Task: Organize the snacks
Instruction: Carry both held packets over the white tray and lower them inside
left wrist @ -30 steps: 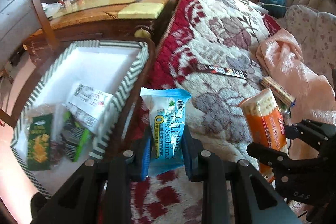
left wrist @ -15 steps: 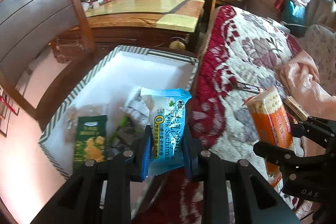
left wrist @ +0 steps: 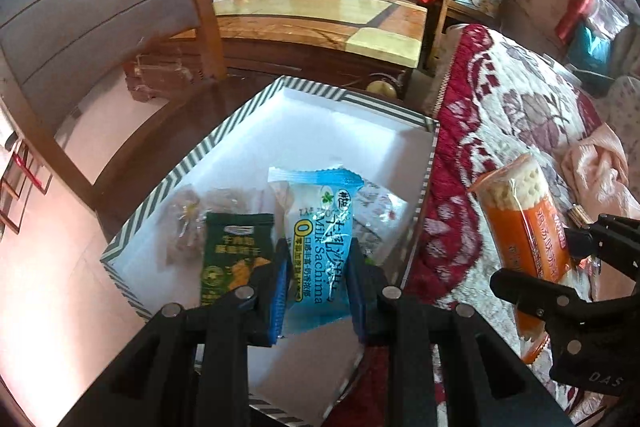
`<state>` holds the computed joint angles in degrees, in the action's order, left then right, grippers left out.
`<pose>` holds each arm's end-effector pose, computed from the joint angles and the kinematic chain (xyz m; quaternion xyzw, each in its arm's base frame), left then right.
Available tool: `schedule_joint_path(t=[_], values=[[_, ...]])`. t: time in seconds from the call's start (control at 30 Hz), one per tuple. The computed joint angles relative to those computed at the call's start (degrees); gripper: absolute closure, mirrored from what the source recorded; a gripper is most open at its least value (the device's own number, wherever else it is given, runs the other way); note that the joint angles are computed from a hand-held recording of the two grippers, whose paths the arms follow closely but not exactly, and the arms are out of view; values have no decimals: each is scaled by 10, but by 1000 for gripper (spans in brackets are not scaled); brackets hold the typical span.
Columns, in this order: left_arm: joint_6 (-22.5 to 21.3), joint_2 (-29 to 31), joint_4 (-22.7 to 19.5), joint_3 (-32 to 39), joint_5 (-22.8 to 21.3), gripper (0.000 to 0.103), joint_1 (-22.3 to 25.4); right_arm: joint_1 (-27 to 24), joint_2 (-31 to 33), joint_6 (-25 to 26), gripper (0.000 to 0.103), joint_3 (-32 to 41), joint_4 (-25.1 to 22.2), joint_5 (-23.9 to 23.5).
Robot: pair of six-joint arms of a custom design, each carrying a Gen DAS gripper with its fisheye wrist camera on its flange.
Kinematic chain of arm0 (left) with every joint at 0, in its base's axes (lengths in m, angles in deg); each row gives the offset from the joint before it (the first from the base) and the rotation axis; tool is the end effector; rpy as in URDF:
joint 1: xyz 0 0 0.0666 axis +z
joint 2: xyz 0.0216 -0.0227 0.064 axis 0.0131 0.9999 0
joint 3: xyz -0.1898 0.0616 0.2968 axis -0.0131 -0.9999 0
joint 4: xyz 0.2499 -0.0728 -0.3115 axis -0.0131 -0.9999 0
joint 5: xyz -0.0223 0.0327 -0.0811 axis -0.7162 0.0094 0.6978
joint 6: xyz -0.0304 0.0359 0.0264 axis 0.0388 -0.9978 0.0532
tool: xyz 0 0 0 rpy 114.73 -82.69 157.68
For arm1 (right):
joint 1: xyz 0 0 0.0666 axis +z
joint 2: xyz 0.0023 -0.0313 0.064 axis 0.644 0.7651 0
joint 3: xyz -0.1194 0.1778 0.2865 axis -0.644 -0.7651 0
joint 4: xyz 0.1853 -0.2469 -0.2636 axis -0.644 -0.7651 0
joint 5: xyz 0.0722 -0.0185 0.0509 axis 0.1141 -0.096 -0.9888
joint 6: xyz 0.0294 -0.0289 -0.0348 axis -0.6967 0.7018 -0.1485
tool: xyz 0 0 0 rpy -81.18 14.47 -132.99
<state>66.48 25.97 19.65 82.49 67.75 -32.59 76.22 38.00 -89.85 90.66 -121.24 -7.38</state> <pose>0.3697 -0.2305 0.4266 0.0058 0.9506 -0.0078 0.3103 0.3893 0.2853 0.4673 -0.1928 0.9463 0.1268 0.2264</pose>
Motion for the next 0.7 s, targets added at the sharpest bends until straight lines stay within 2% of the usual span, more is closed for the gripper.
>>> schedule_joint_path(t=[0.7], values=[[9,1,4,-21,24,75,60,17,167,43,50,180,-51,-20]])
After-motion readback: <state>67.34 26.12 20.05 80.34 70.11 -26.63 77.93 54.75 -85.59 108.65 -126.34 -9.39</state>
